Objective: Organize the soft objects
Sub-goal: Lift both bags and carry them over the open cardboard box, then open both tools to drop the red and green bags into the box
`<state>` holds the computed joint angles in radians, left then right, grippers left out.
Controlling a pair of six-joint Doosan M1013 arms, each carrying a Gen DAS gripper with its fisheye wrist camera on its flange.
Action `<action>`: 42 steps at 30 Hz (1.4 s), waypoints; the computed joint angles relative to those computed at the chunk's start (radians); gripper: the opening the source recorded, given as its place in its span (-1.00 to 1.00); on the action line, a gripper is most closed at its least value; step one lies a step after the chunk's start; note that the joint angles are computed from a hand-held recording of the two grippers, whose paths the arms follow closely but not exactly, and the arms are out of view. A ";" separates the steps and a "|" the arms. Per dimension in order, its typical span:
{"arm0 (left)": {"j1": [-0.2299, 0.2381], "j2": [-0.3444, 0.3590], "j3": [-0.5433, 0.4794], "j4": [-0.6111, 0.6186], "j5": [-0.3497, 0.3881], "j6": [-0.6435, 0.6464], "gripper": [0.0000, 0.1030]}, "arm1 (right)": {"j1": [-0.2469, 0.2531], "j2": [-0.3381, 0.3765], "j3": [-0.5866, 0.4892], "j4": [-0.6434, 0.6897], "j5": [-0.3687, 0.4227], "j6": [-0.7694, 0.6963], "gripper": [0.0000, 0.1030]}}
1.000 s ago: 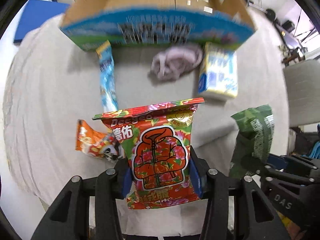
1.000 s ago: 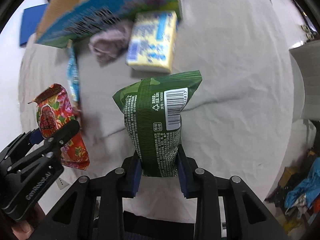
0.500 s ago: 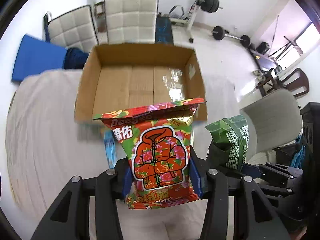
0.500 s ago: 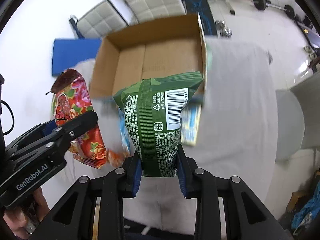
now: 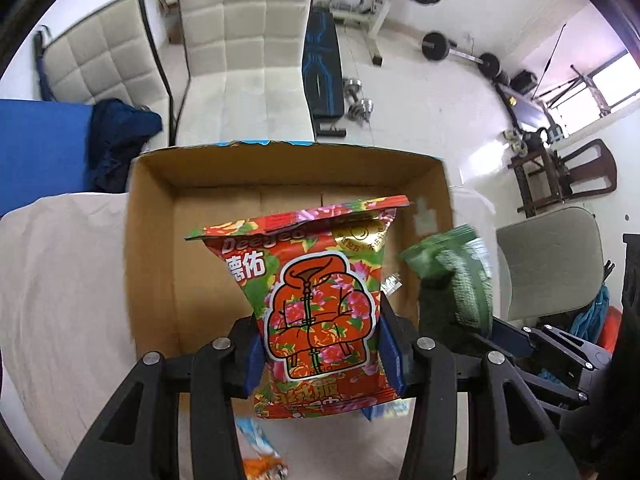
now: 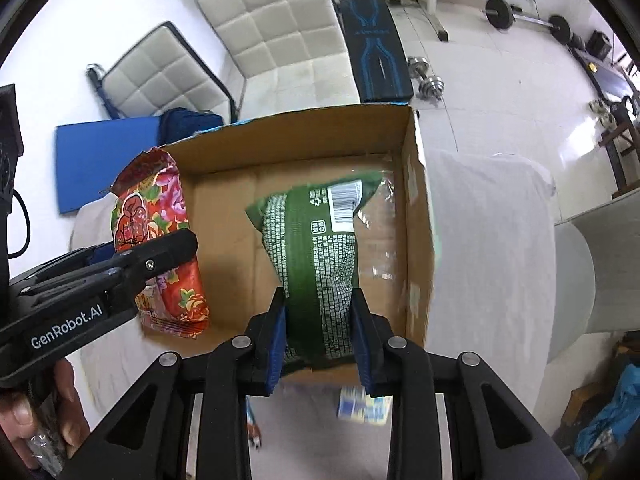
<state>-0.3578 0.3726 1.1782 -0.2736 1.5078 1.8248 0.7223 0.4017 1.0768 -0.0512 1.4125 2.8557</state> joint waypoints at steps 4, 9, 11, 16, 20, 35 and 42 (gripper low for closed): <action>-0.005 0.080 -0.055 0.002 0.048 -0.022 -0.14 | -0.048 0.039 0.016 0.026 0.002 -0.026 -0.41; -0.022 0.149 -0.092 0.037 0.083 -0.032 -0.14 | -0.073 0.073 0.030 0.041 0.001 -0.041 -0.41; -0.029 0.162 -0.098 0.050 0.092 -0.032 -0.14 | -0.082 0.082 0.034 0.040 -0.010 -0.047 -0.41; -0.042 0.181 -0.113 0.058 0.106 -0.020 -0.14 | -0.100 0.097 0.044 0.031 -0.041 -0.072 -0.40; -0.050 0.185 -0.122 0.090 0.111 -0.032 -0.13 | -0.120 0.107 0.057 0.072 -0.071 -0.108 -0.30; -0.004 0.090 -0.062 0.111 0.042 -0.043 0.34 | -0.072 0.098 0.004 0.049 0.022 -0.067 0.47; 0.045 -0.013 0.040 0.097 -0.026 -0.026 0.86 | 0.002 0.057 0.013 -0.006 0.008 0.021 1.00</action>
